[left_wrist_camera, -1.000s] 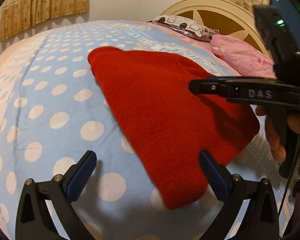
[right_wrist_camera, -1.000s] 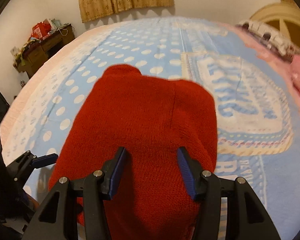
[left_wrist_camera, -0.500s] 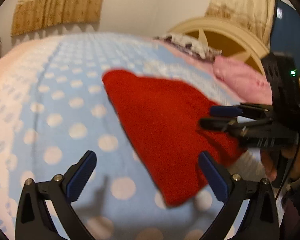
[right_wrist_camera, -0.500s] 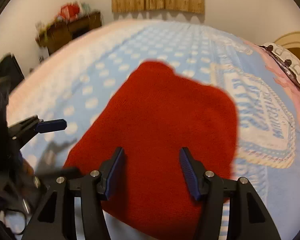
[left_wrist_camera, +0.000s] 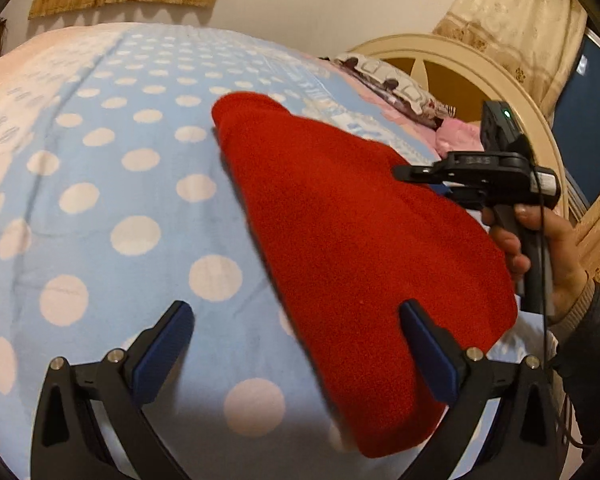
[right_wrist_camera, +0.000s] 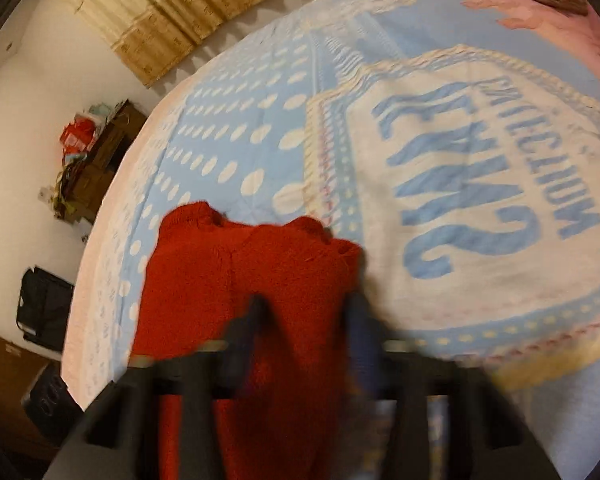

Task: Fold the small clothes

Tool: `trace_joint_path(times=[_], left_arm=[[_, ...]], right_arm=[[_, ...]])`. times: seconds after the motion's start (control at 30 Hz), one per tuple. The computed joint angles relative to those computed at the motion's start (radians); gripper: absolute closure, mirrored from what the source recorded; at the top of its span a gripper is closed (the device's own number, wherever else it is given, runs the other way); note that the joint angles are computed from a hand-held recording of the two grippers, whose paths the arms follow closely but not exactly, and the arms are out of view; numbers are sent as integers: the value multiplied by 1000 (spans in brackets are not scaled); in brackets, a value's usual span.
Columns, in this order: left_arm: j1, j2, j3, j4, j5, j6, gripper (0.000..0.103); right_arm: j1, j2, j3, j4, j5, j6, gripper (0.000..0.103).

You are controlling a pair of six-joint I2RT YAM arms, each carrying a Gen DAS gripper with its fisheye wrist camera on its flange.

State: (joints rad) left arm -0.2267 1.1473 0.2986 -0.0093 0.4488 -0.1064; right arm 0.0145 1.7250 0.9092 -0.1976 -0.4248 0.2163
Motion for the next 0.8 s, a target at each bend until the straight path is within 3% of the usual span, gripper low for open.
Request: trace_joint_path(times=[0.13,0.2,0.27,0.3,0.33,0.4,0.43,0.53,0.6,0.7,0.73,0.77,0.8], left_arm=[[-69,-60,-15,-21,-83,-13,0],[-57,-85,-23,-30,-80,-15,0],[-17,-116,-21,-63,-44,-14,0],[8,-145,-23,-81,-22,-21,0],[20,-156,-25,-77,-14,-27,0],[20,-184,-24,-91,-35,-39,0],[11,-178,-20,-87,-46,-44,0],[-14,-188,-16,-104,-73,-57,0],[-29,-224,-31,-116,-71,-60,0],[-84,-203,-36,-98,-111,-57,0],[-95,-191,-31,-96,-121,-55,0],[-109,-193,-27,-102,-136,-55,0],[-114,-210,-24,-118,-141,-54,0]], right_arm=[[77,30,14,11,168,-73,70],[48,24,18,11,148,-71,70],[42,-94,-64,59,179,-59,70],[29,-146,-103,72,157,-63,70],[10,-240,-164,78,55,-57,69],[2,-339,-213,35,-93,-89,56],[34,-394,-228,-18,-77,-117,50],[123,-526,-275,-161,70,-155,50],[108,-609,-321,-204,85,-147,50],[73,-678,-392,-246,44,-140,65],[79,-675,-414,-235,31,-138,76],[105,-677,-431,-218,55,-125,86],[135,-695,-456,-204,98,-108,88]])
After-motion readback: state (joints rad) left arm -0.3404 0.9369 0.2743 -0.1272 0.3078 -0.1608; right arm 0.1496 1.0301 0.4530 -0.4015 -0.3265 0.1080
